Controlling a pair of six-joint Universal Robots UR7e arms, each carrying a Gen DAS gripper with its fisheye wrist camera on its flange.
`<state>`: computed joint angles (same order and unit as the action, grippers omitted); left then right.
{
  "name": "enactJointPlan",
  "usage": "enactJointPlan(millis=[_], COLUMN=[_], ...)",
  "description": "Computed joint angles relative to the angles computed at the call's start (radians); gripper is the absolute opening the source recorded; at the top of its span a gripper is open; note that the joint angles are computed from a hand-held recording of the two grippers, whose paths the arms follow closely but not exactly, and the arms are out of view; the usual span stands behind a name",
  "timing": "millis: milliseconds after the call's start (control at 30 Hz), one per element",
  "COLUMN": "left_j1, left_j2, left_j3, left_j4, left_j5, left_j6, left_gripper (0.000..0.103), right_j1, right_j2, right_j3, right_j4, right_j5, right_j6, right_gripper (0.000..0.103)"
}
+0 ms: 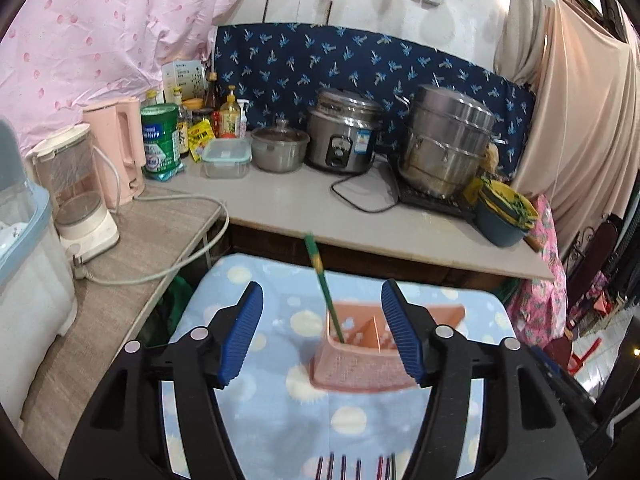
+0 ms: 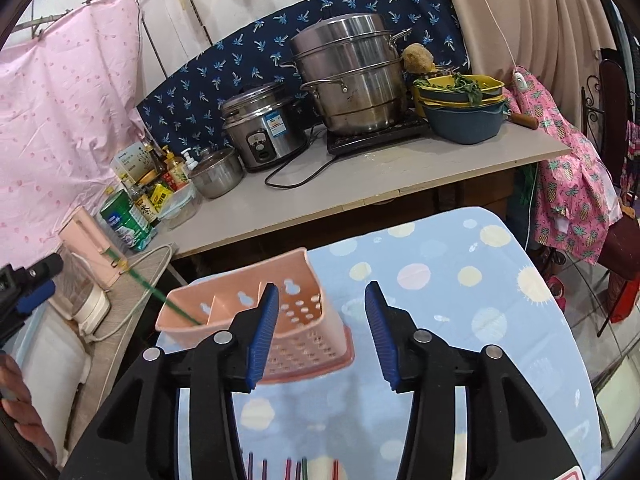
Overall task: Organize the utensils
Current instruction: 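Open the left gripper to release the green chopstick in the basket, then move both open grippers back over the remaining chopsticks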
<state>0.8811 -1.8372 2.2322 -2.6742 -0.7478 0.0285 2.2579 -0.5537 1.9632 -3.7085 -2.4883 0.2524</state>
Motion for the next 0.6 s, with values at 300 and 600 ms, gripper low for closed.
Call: enactJointPlan(millis=[300, 600], left_j1=[-0.089, -0.255], left_j2=[-0.323, -0.678], left_j3=[0.130, 0.235], left_j4=[0.466, 1.033], left_j5=[0.005, 0.096], left_j6=[-0.224, -0.512], left_gripper=[0.059, 0.059], right_j1=[0.130, 0.266], right_j2=[0.002, 0.058], right_j3=[0.150, 0.214], right_j4=[0.070, 0.337], right_j5=[-0.039, -0.089], right_j6=[0.214, 0.487], right_gripper=[0.046, 0.046])
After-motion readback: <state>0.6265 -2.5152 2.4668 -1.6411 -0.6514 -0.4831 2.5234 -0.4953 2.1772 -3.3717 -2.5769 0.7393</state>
